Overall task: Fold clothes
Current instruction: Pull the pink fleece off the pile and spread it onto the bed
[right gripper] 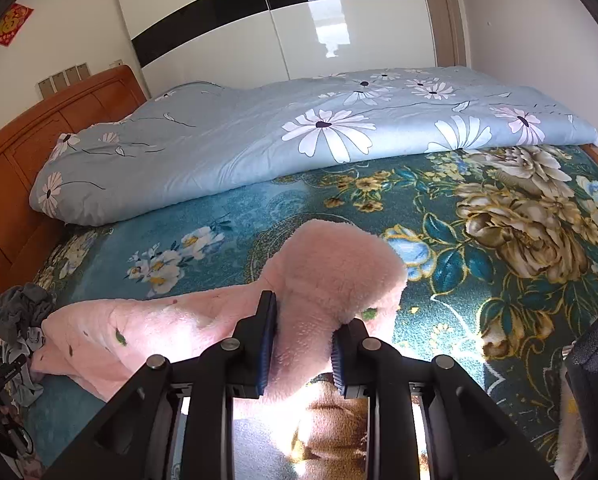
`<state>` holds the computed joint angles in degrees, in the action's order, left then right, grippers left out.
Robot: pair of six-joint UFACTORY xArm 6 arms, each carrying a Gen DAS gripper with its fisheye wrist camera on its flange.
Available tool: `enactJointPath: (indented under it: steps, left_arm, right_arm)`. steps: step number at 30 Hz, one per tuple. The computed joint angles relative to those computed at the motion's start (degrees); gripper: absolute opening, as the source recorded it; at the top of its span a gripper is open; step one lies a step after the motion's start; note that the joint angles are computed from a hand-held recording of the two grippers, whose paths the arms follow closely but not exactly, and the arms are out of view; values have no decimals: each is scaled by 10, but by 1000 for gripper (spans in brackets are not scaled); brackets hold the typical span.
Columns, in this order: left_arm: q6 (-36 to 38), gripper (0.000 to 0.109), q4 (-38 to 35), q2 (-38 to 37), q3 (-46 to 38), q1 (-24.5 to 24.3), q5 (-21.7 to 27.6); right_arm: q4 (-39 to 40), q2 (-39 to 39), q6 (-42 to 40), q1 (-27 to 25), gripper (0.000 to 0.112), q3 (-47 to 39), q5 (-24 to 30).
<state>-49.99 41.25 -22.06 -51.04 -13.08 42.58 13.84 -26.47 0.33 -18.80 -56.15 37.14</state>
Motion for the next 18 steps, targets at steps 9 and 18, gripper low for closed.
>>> enactJointPath:
  steps: [9, 18]
  left_arm:
    - [63, 60, -45, 43, -39, 102, -106]
    - [161, 60, -120, 180, -229, 172, -115]
  right_arm:
    - [-31, 8, 25, 10, 26, -5, 5]
    - [-40, 23, 29, 24, 26, -15, 4]
